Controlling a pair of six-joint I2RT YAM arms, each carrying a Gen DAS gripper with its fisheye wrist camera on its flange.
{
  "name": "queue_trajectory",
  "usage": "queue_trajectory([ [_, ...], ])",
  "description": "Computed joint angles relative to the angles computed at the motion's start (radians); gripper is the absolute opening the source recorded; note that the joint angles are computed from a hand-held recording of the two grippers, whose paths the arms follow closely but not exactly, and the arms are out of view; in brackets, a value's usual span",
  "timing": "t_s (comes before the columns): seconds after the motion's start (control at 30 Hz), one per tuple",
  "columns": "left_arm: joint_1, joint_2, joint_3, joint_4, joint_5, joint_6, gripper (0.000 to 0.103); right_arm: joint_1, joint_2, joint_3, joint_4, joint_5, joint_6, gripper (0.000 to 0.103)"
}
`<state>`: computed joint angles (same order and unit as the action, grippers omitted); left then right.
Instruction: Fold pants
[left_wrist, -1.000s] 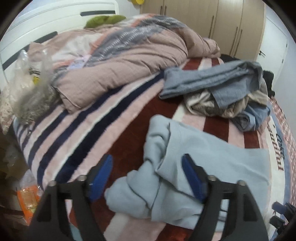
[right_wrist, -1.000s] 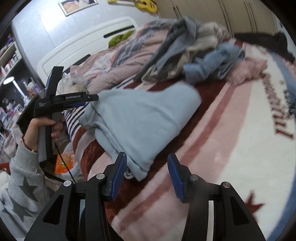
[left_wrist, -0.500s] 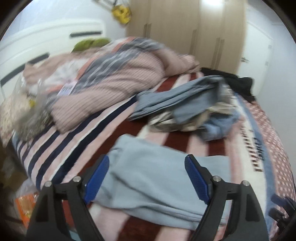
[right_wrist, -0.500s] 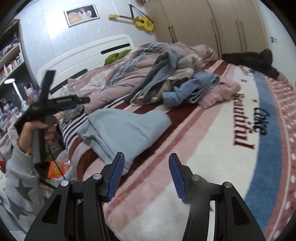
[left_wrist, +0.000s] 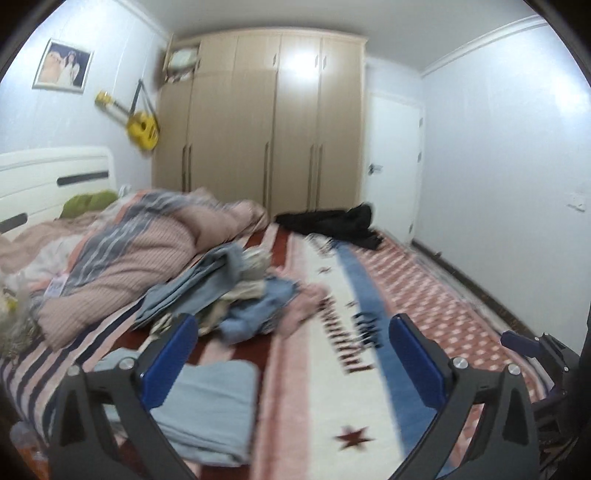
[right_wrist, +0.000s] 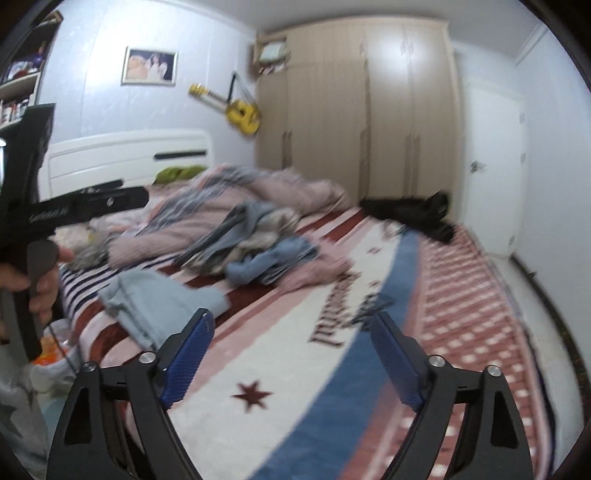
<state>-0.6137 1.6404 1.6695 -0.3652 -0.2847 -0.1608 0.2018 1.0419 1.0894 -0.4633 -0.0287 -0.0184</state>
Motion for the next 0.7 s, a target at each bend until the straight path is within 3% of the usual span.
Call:
queue_trajectory([
  [0.13, -0.111, -0.030, -0.066, 0.085, -0.097, -0.017, 0.102, -0.039, -0.138, -0.042, -0.017, 0.048, -0.020, 0.102],
  [0.27, -0.193, -0.018, -0.088, 0.109, -0.230, 0.003, 0.102, -0.049, -0.242, -0.079, -0.052, 0.109, -0.024, 0.103],
  [0.4, -0.219, -0.014, -0.100, 0.104, -0.238, -0.033, 0.102, -0.042, -0.299, -0.100, -0.086, 0.172, -0.039, 0.103],
  [0.7, -0.251, 0.001, -0.091, 0.082, -0.252, -0.038, 0.102, -0.134, -0.354, -0.101, -0.128, 0.092, -0.021, 0.103],
])
